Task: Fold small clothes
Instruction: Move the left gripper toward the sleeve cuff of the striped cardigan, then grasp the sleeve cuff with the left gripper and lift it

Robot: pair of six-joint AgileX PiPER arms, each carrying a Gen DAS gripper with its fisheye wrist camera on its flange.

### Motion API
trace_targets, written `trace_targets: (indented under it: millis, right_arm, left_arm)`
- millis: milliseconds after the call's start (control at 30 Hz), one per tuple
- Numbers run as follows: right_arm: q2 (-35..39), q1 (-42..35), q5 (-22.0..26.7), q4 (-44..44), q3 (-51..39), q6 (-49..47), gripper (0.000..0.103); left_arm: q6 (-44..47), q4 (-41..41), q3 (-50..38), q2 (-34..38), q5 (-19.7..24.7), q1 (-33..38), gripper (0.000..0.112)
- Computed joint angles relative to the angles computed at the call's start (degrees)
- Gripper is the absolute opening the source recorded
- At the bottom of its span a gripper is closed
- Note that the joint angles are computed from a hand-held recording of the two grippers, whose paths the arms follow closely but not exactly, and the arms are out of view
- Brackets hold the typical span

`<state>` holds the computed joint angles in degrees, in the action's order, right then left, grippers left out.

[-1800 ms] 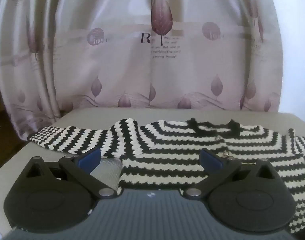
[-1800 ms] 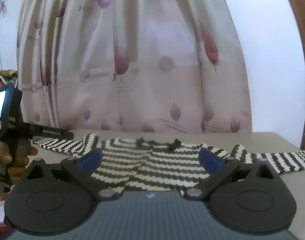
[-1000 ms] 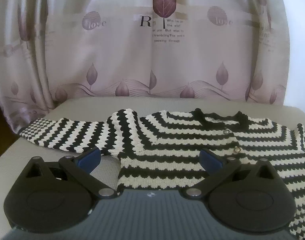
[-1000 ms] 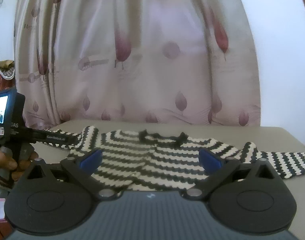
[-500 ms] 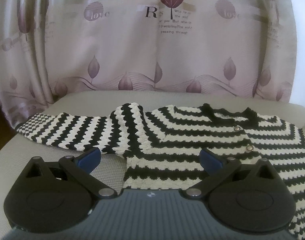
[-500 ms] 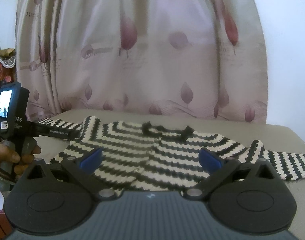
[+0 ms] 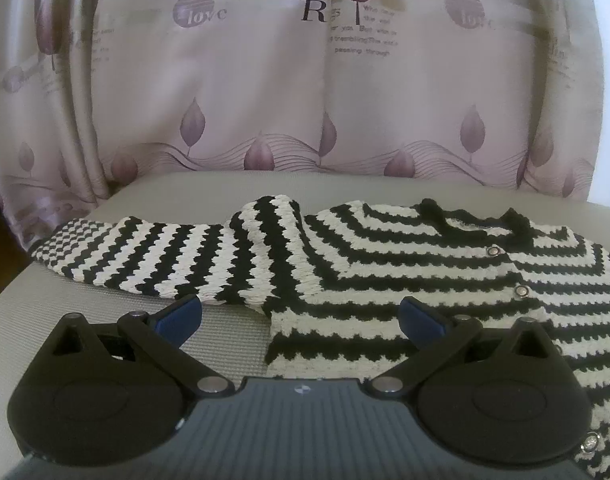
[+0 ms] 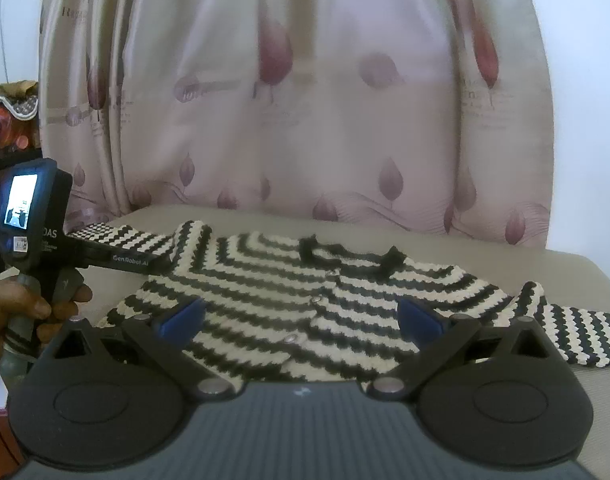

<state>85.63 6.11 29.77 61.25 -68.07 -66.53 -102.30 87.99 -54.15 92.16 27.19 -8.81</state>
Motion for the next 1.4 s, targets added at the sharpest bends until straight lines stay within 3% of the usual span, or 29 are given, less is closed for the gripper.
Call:
trace_targets:
  millis: [367,600,1167,1400]
  right_arm:
    - [1.31,1.88,-0.32,-3.39,-1.32,2.98,0.103]
    - [2.51,3.11,-0.5,-5.82,-2.32,5.78,0.103]
    - [4.4,4.39,-0.03,-8.73,-3.83,8.86,0.103]
    - [5.28,4.4,0.33,-9.22,-4.25,9.47,0.103]
  left_arm:
    - [1.33,-0.72,-1.4,1.72,-1.31,3.06,0.103]
    - [4.01,-1.41,-2.79,3.01,-5.68,8.13,0.103]
    - [11.14,-6.37,-7.7,6.86,-6.7,15.71,0.103]
    - [36.49,-34.86,-13.61,10.12,-14.0,26.09,0.102]
